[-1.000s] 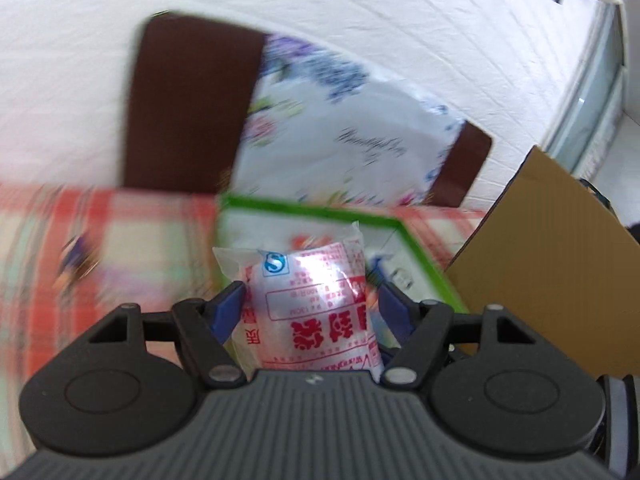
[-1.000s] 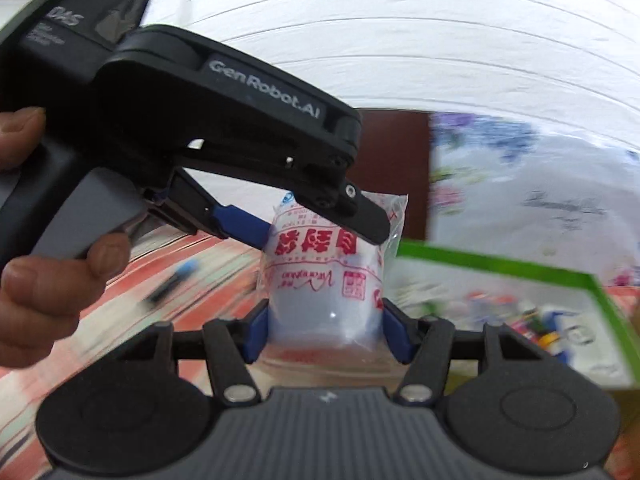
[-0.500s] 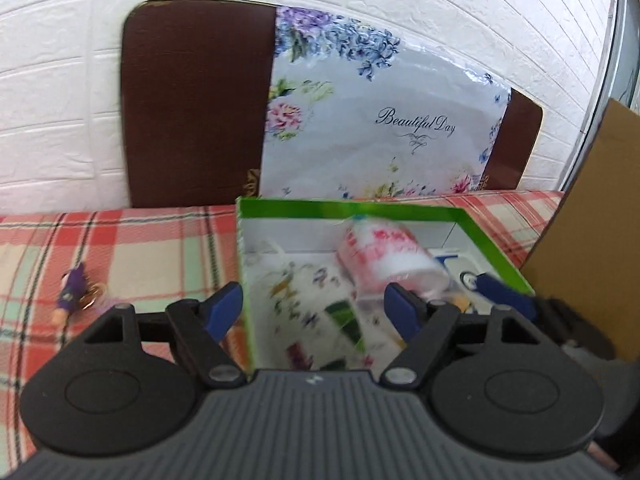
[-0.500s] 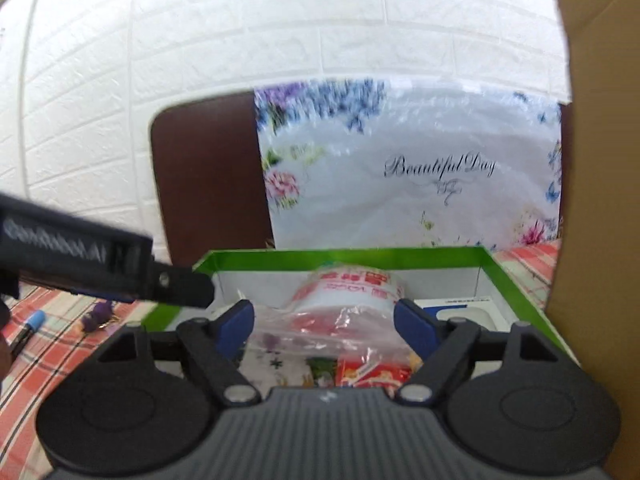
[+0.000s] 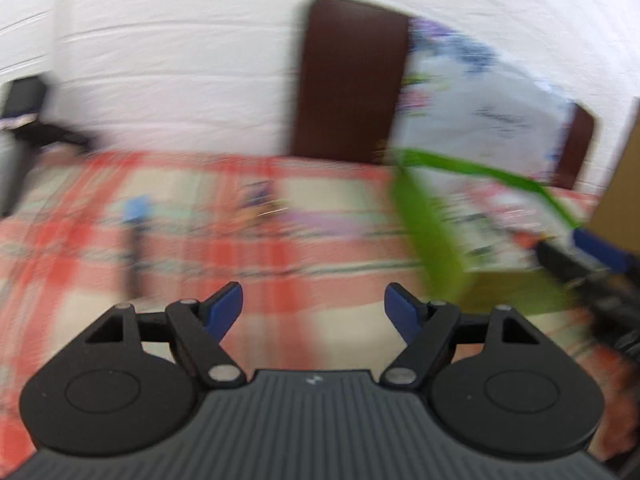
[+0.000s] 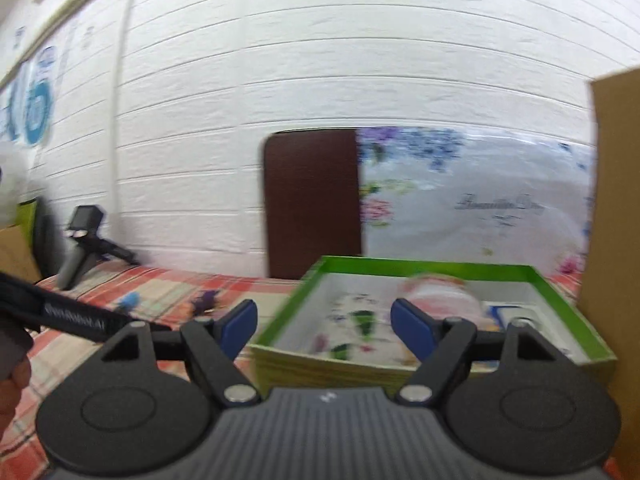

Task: Organize objects
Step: 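Move the left gripper back from the tray while the right gripper approaches the blue-capped marker, then grasp the blue-capped black marker with the right gripper and lift it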

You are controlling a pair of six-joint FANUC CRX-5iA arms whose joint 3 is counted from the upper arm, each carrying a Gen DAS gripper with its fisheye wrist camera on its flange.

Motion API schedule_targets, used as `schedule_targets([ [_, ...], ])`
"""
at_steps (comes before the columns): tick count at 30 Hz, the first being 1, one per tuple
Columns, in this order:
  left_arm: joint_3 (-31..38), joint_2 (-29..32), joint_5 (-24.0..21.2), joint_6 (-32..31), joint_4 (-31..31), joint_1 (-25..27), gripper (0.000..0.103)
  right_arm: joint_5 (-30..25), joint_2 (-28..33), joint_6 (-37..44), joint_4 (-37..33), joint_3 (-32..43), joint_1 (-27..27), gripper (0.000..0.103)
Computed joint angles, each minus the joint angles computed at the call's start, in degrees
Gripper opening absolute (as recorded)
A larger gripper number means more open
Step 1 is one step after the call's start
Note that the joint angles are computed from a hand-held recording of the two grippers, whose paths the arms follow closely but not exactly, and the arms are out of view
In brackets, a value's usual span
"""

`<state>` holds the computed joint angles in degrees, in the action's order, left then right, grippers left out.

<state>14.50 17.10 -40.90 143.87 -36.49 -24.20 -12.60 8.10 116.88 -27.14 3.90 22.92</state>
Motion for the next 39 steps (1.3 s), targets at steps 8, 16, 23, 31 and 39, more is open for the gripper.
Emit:
schedule_targets([
  [8, -8.73, -6.18, -10.52, 14.31, -10.65, 2.32, 0.079, -19.68, 6.5, -5.05, 3.68, 9.46, 4.02, 0.06],
  [16, -15.36, -8.99, -7.42, 29.83, -21.85, 0.76, 0.081, -28.07, 13.94, -7.63, 3.51, 19.62, 7.65, 0.06],
  [23, -18.67, -10.89, -2.3, 38.73, -24.34, 1.92, 0.081, -31.95, 23.88, -10.03, 5.77, 32.96, 12.23, 0.051],
  [31, -19.08, -11.02, -1.53, 40.17, -24.84, 2.03, 0.082, -32.0, 21.73, -6.33, 5.1, 28.35, 11.72, 0.018],
  [39, -18.17, -10.37, -2.17, 36.88, -23.15, 2.39, 0.084, -33.52, 8.14, 3.42, -4.05, 11.99, 4.75, 0.018],
])
